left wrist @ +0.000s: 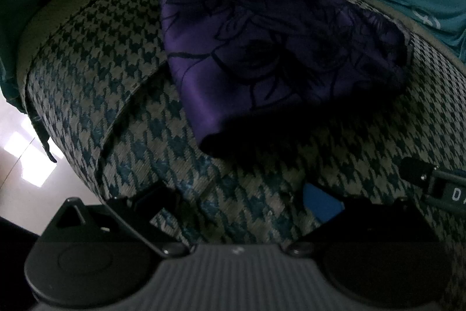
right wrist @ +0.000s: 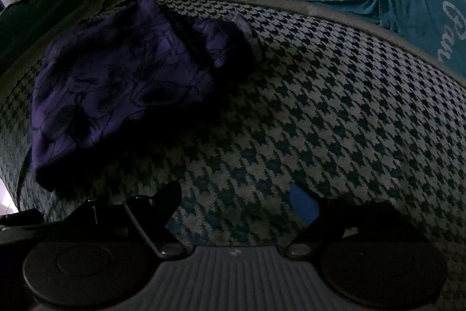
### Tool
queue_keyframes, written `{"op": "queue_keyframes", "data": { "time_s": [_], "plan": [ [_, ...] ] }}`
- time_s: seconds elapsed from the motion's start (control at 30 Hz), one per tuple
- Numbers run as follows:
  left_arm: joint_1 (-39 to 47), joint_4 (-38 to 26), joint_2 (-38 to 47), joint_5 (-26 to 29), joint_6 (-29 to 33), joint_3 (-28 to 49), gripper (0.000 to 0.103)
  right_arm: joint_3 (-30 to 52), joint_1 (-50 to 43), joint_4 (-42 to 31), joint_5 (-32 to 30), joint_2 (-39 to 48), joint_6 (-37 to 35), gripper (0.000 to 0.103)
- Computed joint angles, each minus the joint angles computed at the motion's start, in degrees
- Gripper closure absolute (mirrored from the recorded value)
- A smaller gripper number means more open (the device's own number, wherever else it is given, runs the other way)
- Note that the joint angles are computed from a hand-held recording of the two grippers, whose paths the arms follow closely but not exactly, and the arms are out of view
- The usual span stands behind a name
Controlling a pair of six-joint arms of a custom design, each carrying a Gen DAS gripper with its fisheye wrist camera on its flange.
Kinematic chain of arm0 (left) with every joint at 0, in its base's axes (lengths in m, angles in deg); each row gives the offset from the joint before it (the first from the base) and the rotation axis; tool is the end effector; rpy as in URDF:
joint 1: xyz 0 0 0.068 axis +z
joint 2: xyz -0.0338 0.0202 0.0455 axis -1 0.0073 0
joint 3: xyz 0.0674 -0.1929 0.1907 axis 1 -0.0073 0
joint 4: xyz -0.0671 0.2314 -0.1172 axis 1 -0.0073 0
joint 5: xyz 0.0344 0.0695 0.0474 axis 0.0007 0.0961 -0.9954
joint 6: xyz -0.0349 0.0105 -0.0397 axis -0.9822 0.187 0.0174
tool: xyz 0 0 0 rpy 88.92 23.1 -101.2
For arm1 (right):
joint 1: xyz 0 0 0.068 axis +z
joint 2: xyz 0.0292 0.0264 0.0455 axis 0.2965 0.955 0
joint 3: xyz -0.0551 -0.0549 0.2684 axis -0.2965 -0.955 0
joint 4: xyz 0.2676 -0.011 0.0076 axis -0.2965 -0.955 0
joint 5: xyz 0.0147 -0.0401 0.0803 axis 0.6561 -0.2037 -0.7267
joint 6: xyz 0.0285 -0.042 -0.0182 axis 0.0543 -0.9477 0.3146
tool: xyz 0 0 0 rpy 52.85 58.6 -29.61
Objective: Fold clothes
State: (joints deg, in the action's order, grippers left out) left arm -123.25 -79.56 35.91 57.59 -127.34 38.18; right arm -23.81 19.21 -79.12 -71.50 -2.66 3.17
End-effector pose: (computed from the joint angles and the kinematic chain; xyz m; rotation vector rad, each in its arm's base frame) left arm 0.2111 -0.1245 0.1713 -0.5718 2.5876 0.0712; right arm 0.2748 0.0149 0.2022 -0.3441 2.5283 0.1355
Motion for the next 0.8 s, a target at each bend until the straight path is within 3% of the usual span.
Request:
{"op": "queue_keyframes", "data": {
  "time_s": [0.8],
  "plan": [
    [-0.4, -1.8, 2.0, -0.5, -0.2, 2.0, 0.0, 4.7, 1.1, -0.8, -0.5, 6.4, 0.3, 0.02]
  ]
}}
